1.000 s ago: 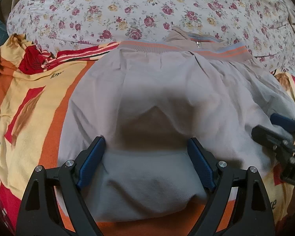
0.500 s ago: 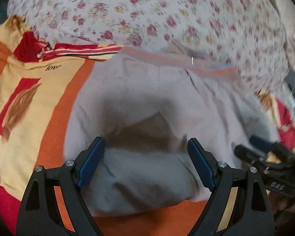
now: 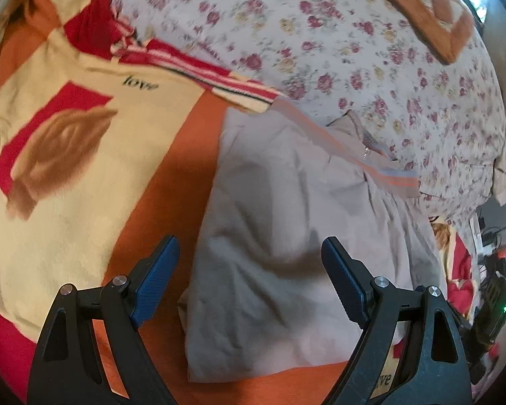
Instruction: Fold large clothes
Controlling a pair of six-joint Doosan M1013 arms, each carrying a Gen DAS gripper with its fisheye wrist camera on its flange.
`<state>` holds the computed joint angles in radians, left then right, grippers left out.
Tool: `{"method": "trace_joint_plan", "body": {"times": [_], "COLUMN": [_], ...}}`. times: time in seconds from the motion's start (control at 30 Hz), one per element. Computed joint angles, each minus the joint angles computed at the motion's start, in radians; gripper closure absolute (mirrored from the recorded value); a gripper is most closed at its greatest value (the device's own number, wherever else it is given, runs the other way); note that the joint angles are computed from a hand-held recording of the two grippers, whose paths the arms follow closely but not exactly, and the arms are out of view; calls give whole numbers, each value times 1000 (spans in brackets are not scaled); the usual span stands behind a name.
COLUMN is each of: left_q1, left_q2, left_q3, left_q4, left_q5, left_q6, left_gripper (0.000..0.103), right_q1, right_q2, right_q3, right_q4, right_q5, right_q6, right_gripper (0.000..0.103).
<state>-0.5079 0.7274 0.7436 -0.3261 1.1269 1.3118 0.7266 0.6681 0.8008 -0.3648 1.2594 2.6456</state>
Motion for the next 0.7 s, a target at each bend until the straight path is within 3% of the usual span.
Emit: {"method": "trace_joint_plan", "body": {"times": [0.27, 0.57, 0.7], "left_q1": [-4, 38, 36], "left_q2": [28, 68, 87], "left_q3": [-26, -43, -67], "left_q4": [11, -285, -311], "left_q5": [24, 12, -2], "left_q6": [-22, 5, 10], "left_gripper": [17, 17, 17], "right_q1": [-5, -7, -5], "right_q2": [-7, -7, -19], "right_q3": [15, 17, 36], "right_q4": [14, 18, 1], "right_q5": [-21, -29, -47], "right_q6": [7, 3, 7], "right_gripper": [27, 27, 27]}}
